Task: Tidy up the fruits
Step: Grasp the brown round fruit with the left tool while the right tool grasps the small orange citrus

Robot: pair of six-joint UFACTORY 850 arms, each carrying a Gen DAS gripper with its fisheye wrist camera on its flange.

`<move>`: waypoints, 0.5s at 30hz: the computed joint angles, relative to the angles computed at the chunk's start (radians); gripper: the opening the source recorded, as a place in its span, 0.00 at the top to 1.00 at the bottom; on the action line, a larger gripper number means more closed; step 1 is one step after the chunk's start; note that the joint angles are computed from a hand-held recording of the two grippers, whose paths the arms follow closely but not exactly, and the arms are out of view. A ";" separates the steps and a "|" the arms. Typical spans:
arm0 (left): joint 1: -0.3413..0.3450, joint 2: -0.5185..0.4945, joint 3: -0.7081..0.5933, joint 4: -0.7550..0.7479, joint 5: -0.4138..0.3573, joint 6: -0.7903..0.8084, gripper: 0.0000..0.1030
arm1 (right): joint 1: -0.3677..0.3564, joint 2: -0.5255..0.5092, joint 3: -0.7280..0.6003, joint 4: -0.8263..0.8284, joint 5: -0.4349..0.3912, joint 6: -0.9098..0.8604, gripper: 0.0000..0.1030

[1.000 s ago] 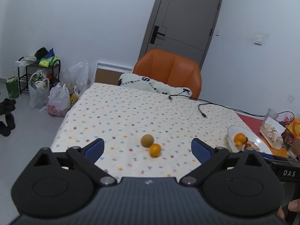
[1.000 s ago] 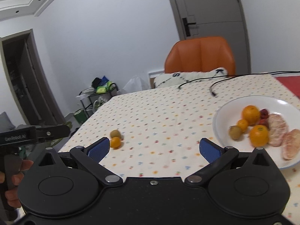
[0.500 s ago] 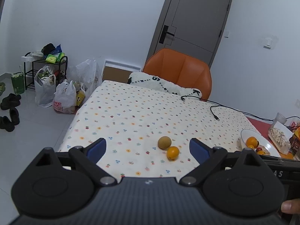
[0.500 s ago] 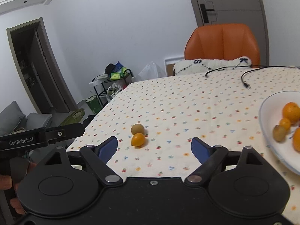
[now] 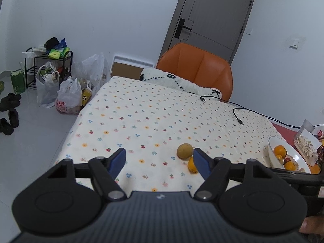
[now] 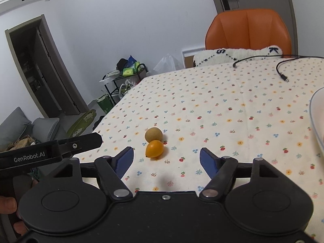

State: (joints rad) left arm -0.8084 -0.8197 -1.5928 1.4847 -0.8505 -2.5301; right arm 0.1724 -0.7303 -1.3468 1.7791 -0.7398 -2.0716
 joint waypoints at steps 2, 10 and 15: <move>0.005 -0.003 0.000 0.003 0.011 -0.006 0.34 | 0.004 -0.012 -0.016 -0.016 0.006 0.020 0.35; 0.024 -0.017 -0.010 0.008 0.048 -0.010 0.36 | 0.022 -0.057 -0.078 -0.085 0.021 0.102 0.44; 0.033 -0.024 -0.020 0.006 0.059 0.001 0.36 | 0.026 -0.069 -0.096 -0.087 0.019 0.108 0.56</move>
State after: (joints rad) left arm -0.7757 -0.8435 -1.6133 1.4905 -0.7916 -2.5288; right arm 0.1986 -0.7988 -1.4427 1.6920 -0.7212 -1.9639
